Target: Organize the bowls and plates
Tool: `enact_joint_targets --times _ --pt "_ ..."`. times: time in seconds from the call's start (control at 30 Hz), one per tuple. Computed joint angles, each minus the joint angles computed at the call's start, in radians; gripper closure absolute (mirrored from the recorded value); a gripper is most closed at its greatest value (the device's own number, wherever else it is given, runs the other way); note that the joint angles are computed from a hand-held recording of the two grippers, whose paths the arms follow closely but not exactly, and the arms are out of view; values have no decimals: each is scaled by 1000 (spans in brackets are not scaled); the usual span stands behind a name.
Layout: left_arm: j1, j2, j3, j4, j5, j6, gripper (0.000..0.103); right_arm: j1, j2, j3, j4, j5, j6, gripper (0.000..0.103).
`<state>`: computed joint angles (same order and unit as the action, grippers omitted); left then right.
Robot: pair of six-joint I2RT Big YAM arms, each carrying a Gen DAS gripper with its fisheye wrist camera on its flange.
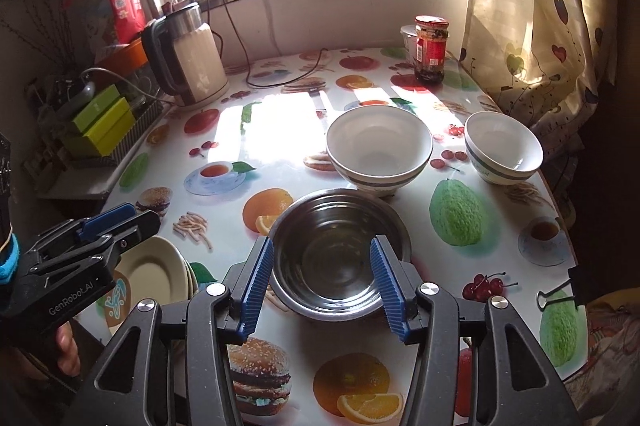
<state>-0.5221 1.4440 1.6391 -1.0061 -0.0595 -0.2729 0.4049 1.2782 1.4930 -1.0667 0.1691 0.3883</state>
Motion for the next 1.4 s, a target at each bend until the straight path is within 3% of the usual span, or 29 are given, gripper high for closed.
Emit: enact_joint_targets --times 0.3,0.67,0.77,1.4 --pt "-30 71 70 -5 26 23 62 -72 -39 -40 2 18 8 52" --pt "-43 176 144 -41 85 -2 62 -175 -42 -102 18 -61 9 52" --pt "-36 204 162 -56 116 -19 62 -187 -23 -106 26 -88 1 52" --pt "-40 268 202 -105 120 -19 62 -215 46 -114 60 -188 -27 53"
